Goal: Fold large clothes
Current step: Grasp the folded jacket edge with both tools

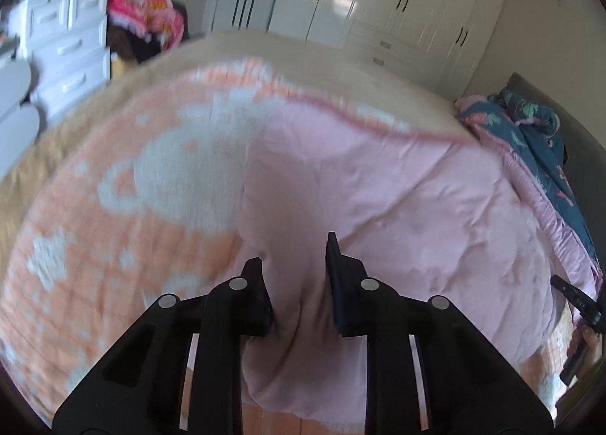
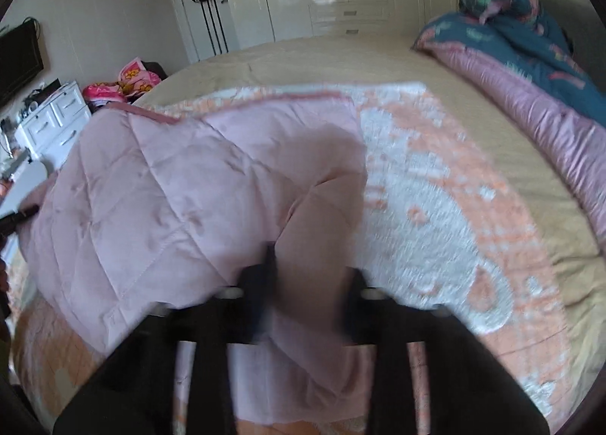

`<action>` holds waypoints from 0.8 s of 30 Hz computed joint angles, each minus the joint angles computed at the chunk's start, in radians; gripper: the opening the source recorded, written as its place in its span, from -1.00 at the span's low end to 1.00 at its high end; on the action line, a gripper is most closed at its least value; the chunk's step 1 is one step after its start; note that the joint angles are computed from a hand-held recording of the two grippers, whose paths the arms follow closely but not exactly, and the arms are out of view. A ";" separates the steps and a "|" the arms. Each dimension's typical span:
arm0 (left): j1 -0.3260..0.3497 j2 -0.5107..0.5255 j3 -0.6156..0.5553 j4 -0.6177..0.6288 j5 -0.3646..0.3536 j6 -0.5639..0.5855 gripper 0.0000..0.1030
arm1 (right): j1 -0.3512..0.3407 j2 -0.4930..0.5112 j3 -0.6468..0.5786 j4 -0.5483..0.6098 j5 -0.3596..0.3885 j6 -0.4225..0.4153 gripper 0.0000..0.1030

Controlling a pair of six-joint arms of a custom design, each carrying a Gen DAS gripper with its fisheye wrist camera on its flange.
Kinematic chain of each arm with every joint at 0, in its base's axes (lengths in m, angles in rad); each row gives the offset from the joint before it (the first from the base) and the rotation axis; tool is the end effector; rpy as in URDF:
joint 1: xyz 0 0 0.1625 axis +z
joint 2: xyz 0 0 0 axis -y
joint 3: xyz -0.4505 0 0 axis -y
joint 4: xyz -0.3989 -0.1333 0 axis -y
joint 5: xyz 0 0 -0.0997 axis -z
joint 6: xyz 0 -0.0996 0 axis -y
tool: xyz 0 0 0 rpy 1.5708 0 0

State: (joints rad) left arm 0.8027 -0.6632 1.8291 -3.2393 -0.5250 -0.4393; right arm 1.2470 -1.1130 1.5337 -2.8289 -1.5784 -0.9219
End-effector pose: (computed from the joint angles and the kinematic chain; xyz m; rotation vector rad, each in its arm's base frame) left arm -0.2754 -0.6010 0.0775 0.0398 2.2789 -1.2143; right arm -0.0983 -0.7095 0.4111 0.7326 -2.3907 0.8982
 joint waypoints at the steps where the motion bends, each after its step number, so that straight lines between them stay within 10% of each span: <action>1: -0.004 0.006 -0.028 -0.008 0.021 0.040 -0.72 | 0.005 0.002 -0.006 -0.024 0.021 0.009 -0.66; 24: 0.122 0.134 -0.289 0.291 0.094 -0.055 -0.67 | 0.056 0.277 -0.334 0.094 -0.229 0.148 -0.55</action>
State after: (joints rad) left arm 0.9243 -0.5296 1.5396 -2.9487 -0.4315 -0.4946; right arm 1.3028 -0.8355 1.2000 -2.7347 -1.8071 -0.7741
